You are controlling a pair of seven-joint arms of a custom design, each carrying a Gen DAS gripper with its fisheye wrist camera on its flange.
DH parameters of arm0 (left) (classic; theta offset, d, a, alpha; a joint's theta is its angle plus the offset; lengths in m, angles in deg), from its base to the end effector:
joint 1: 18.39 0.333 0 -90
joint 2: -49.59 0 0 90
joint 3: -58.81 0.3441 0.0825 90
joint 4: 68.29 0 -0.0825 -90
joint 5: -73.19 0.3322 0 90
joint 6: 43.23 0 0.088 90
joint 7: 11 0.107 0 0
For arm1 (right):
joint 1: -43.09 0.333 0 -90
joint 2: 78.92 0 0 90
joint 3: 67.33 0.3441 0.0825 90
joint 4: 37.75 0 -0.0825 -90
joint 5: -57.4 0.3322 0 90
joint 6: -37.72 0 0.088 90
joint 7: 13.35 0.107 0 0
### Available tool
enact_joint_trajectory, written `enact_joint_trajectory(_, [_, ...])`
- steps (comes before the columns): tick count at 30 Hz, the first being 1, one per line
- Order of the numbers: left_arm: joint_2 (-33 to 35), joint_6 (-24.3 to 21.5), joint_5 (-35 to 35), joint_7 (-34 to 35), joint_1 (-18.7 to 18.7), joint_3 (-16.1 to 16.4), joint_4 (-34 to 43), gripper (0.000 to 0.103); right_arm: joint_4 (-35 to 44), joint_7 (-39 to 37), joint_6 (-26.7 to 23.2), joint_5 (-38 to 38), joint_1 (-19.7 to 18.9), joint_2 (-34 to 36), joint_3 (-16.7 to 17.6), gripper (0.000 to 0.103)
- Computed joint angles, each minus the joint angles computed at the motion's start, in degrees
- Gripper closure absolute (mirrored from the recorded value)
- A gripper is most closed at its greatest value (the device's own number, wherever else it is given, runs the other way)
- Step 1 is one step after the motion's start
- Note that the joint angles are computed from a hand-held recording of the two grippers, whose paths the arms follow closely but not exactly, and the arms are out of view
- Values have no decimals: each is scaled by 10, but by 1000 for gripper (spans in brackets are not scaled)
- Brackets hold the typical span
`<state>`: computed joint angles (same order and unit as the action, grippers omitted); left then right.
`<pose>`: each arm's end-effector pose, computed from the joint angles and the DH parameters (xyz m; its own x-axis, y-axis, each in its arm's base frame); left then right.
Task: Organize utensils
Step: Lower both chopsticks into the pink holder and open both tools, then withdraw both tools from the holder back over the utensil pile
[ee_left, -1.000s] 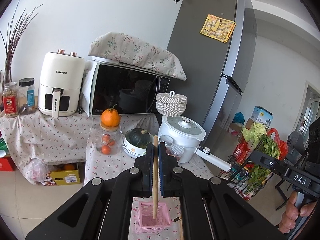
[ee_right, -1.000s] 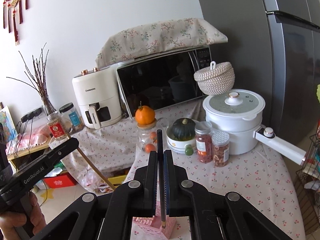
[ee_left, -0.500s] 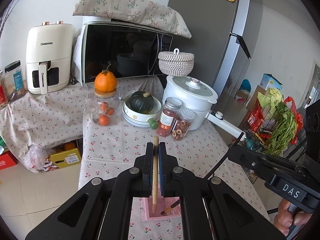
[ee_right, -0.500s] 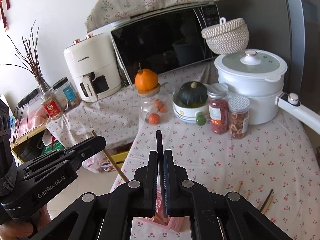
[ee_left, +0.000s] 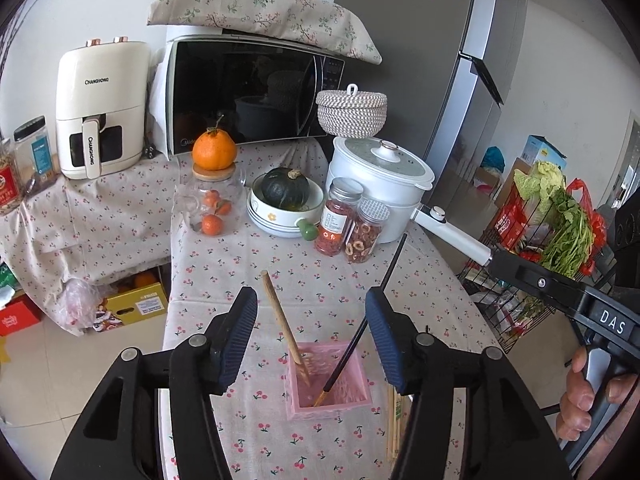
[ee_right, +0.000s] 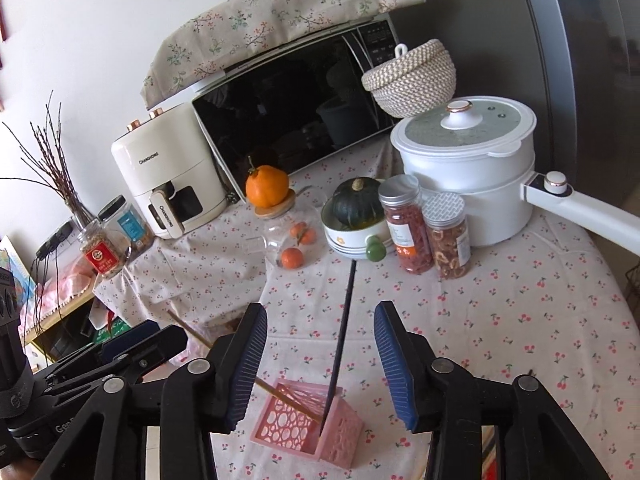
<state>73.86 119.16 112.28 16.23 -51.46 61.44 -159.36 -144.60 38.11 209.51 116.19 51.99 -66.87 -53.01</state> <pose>0.5711 -0.3807 0.5259 -0.1108 -0.9731 0.2020 -0.6428 -0.0848 -0.7613 0.5841 0.1685 0.5397 0.2739 -0.8759 -0.3972 -0.6487 0.1366 -0.7487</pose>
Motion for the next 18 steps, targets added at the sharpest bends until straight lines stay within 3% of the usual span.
enact_joint_trajectory(4, [-11, -10, -12, 14, 1, -15, -19, 27, -42, 60, 5, -54, 7, -19, -28, 38])
enact_joint_trajectory(7, [-16, -13, -41, 41, 11, -38, -34, 21, -75, 125, 5, -122, 10, -30, -50, 31])
enact_joint_trajectory(13, [-9, -35, -132, 130, 25, -87, -44, 16, -131, 307, -19, -328, 19, -41, -104, 23])
enact_joint_trajectory(18, [28, -75, -209, 215, 16, -114, -9, 16, -146, 396, -69, -426, -1, -40, -118, 21])
